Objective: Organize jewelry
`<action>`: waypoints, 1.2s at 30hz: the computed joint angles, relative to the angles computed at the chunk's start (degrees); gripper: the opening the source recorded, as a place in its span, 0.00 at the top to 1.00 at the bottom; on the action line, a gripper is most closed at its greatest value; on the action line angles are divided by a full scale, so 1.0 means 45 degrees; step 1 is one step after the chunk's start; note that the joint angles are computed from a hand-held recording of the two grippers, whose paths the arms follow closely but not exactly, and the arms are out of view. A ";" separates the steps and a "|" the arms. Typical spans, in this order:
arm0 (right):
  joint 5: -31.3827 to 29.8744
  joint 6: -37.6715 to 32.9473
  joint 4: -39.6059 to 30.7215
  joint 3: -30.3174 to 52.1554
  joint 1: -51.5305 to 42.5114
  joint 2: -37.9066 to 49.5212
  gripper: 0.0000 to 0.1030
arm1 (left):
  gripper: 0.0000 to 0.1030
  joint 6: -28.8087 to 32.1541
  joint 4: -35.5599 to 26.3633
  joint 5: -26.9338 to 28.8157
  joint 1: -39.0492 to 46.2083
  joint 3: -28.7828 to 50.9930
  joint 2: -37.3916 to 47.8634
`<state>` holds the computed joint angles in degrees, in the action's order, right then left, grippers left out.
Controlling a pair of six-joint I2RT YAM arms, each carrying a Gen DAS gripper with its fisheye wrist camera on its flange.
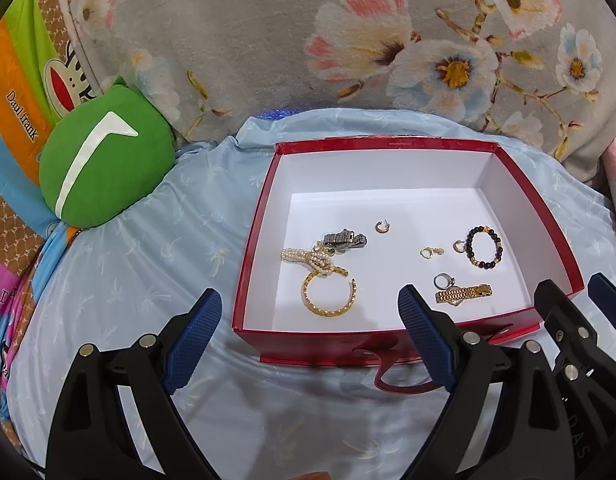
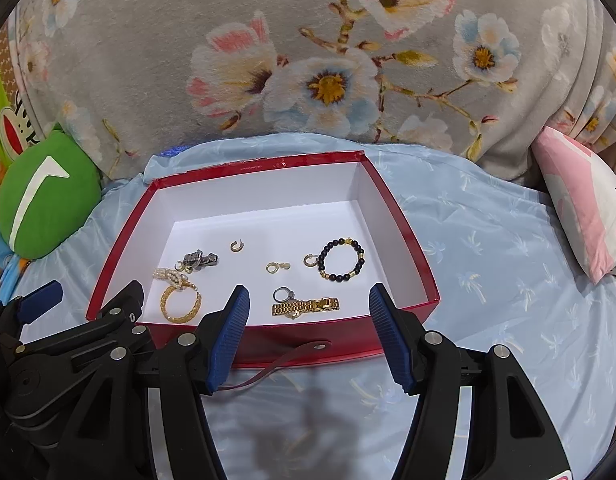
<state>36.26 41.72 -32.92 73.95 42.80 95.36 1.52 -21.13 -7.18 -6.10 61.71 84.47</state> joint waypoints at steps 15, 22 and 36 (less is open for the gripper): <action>-0.0131 -0.0016 0.0105 -0.0271 -0.0096 -0.0127 0.40 | 0.15 0.0013 0.0174 -0.0203 -0.0093 -0.0048 0.0180; -0.0145 -0.0010 0.0213 -0.0324 -0.0116 -0.0040 0.40 | 0.15 0.0035 0.0242 -0.0193 -0.0073 -0.0087 0.0184; -0.0124 0.0104 0.0137 -0.0327 -0.0108 -0.0043 0.40 | 0.16 0.0053 0.0563 -0.0377 -0.0170 -0.0371 0.0068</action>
<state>35.70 42.18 -32.30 72.48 42.31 95.17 1.75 -18.59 -8.88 -6.87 60.04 84.78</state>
